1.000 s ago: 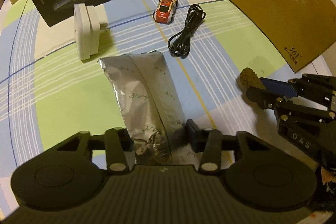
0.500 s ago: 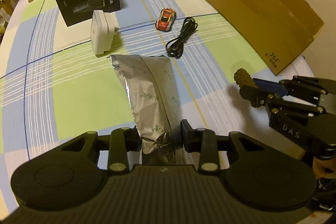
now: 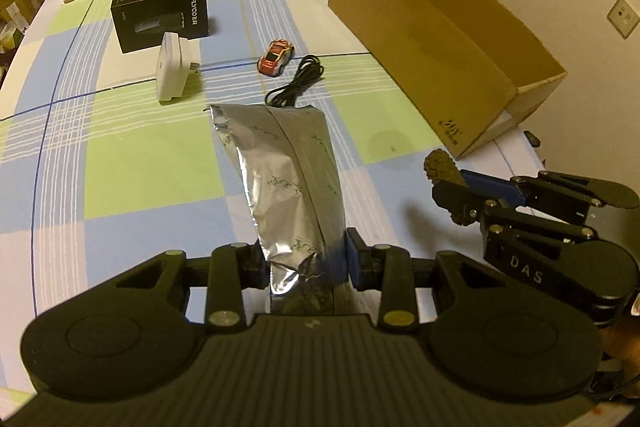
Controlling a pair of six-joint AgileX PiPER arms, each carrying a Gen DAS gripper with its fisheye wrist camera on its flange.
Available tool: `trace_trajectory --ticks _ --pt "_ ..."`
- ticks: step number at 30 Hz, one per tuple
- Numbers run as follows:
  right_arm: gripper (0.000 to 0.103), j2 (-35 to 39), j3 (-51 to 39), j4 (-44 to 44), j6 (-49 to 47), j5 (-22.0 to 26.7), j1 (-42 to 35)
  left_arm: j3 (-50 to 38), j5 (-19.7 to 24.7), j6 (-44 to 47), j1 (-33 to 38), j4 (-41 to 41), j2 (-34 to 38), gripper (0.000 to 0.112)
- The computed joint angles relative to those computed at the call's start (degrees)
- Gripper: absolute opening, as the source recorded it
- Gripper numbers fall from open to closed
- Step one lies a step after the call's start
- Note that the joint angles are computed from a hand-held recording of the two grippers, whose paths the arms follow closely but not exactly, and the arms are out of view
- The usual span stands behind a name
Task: Organize objects
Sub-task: 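Lift and carry the foil bag and ring with both tools over the cardboard box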
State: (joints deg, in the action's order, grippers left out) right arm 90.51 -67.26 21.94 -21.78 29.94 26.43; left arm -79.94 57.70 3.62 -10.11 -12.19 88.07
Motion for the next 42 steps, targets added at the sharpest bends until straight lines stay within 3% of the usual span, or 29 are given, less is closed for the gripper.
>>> trace_trajectory --ticks 10,27,37,42 --pt "0.014 -4.5 1.7 0.7 -1.1 1.4 -1.6 1.4 -0.1 -4.7 -3.1 3.0 -4.5 0.030" --pt "0.014 -7.2 0.6 1.8 -2.9 3.5 -5.6 -2.9 -0.1 -9.2 -6.7 5.7 -4.7 0.030" --pt "0.015 -4.3 -8.8 1.8 -6.3 8.5 -15.0 -17.8 2.0 -14.3 -13.6 7.7 4.8 0.030" --pt "0.014 -0.2 -16.6 2.8 -8.8 12.4 -20.3 -31.8 5.8 -16.7 -17.0 8.5 13.7 0.030"
